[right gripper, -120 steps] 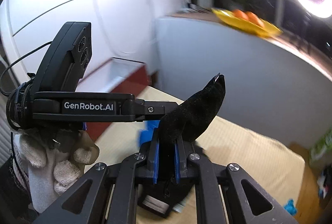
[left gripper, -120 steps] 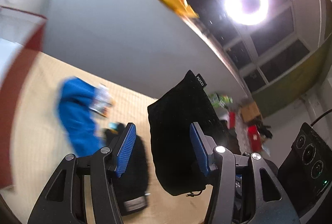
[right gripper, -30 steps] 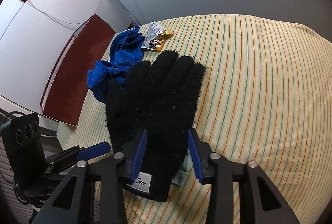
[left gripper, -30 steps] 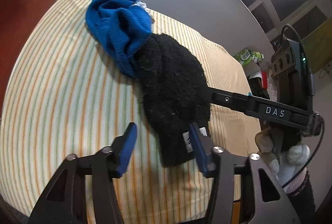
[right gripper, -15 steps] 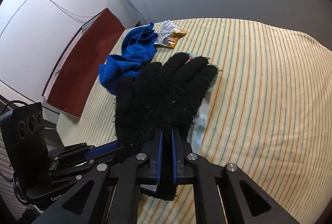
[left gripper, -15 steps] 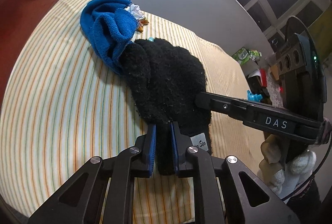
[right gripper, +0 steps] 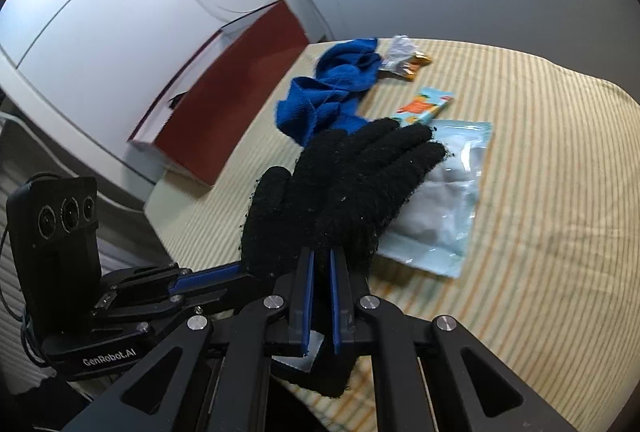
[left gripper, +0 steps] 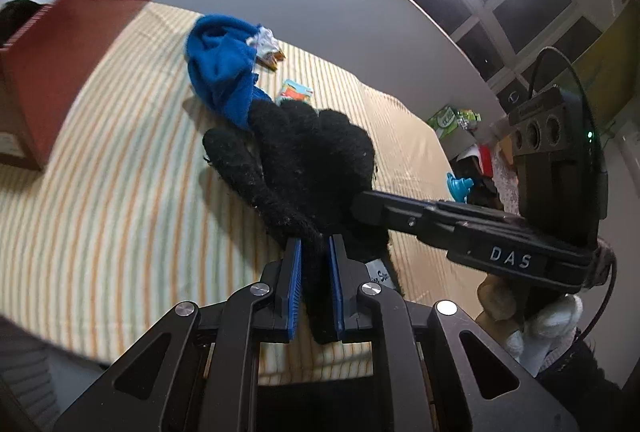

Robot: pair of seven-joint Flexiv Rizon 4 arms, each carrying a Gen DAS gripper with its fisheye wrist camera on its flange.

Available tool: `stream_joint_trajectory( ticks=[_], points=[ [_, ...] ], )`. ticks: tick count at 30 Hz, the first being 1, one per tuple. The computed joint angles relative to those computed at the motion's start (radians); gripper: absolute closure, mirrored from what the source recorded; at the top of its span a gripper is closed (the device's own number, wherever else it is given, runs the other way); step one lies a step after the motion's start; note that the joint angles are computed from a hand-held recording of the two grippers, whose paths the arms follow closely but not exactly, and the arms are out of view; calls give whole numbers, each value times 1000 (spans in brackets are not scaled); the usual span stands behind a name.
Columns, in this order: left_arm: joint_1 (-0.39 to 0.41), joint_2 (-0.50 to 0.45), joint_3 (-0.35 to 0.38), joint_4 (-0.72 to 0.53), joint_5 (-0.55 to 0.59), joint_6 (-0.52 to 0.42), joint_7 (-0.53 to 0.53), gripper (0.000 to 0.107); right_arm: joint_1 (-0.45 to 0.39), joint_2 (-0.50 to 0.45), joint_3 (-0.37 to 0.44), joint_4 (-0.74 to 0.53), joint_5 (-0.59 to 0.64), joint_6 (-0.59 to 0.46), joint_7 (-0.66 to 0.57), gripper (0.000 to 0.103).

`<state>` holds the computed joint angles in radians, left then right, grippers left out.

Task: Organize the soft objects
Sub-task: 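Lift the black glove with the right gripper and carry it toward the shoebox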

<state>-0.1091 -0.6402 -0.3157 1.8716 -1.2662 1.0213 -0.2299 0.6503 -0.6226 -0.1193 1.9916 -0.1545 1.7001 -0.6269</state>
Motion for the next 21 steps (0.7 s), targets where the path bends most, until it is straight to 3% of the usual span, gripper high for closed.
stream_joint_trajectory(
  ticks=[5, 15, 21],
  points=[
    [24, 41, 9, 39, -64, -41, 38, 95, 14, -5, 16, -13, 4, 15, -1, 96],
    [-3, 130, 68, 84, -220, -112, 151, 95, 172, 42, -121, 8, 41, 44, -17, 96],
    [-12, 163, 102, 71, -289, -144, 197, 95, 207, 54, -169, -37, 7, 11, -31, 96]
  ],
)
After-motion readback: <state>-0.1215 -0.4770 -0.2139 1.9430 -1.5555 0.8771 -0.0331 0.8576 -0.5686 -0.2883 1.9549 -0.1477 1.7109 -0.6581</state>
